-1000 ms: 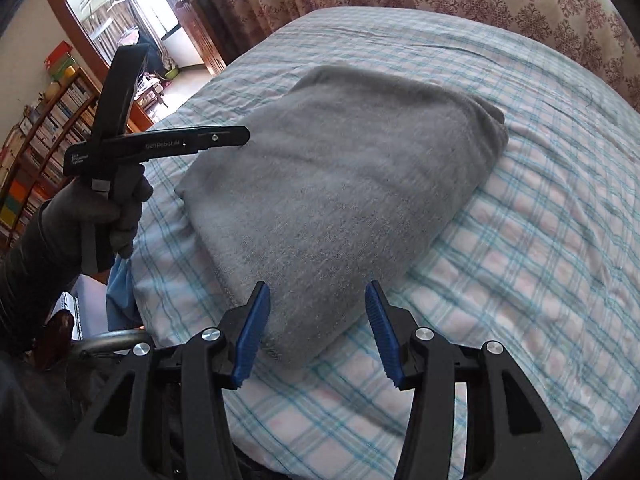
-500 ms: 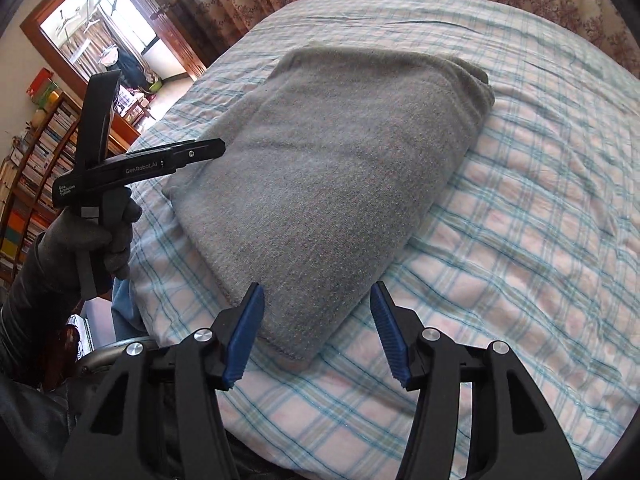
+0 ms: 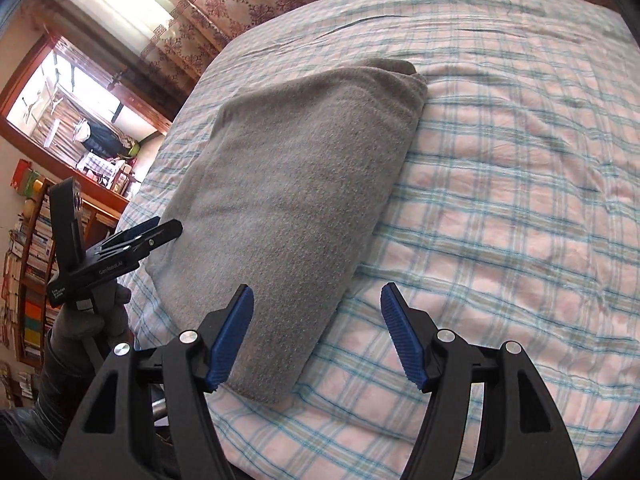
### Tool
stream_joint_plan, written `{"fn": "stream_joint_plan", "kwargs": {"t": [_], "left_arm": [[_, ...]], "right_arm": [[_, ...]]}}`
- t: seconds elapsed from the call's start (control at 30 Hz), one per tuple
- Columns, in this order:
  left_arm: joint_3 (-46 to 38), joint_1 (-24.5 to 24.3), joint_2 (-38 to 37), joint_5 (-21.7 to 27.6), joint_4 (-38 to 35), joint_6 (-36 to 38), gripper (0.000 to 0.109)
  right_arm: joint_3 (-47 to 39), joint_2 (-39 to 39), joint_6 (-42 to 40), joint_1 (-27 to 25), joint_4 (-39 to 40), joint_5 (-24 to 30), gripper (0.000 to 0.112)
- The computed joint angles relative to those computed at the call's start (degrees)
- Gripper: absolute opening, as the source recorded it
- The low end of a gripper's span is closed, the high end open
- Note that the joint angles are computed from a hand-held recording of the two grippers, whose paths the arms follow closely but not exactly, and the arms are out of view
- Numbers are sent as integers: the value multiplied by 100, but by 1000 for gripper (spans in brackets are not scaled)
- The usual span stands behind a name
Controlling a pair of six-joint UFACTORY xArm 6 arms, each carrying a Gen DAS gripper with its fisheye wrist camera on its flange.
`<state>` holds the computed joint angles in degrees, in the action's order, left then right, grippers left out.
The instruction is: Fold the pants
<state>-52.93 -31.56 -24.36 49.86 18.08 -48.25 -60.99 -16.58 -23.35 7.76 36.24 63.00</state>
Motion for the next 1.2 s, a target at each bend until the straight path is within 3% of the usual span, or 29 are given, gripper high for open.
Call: {"fn": "stream_joint_plan", "kwargs": {"t": [0.57, 0.7, 0.77, 0.97, 1.2], "left_arm": [[-376, 48, 390, 224, -21, 294, 95], [-362, 84, 395, 149, -159, 431, 96], [-259, 211, 352, -84, -569, 684, 96], [235, 746, 253, -944, -2700, 1791, 96], [402, 1016, 415, -1319, -4327, 2927, 96]], "right_arm": [[-306, 498, 474, 226, -62, -402, 66], [-363, 600, 524, 242, 24, -487, 81], [-378, 637, 499, 223, 110, -530, 81], [-470, 829, 681, 189, 411, -523, 81], [-479, 999, 708, 117, 817, -449, 81]]}}
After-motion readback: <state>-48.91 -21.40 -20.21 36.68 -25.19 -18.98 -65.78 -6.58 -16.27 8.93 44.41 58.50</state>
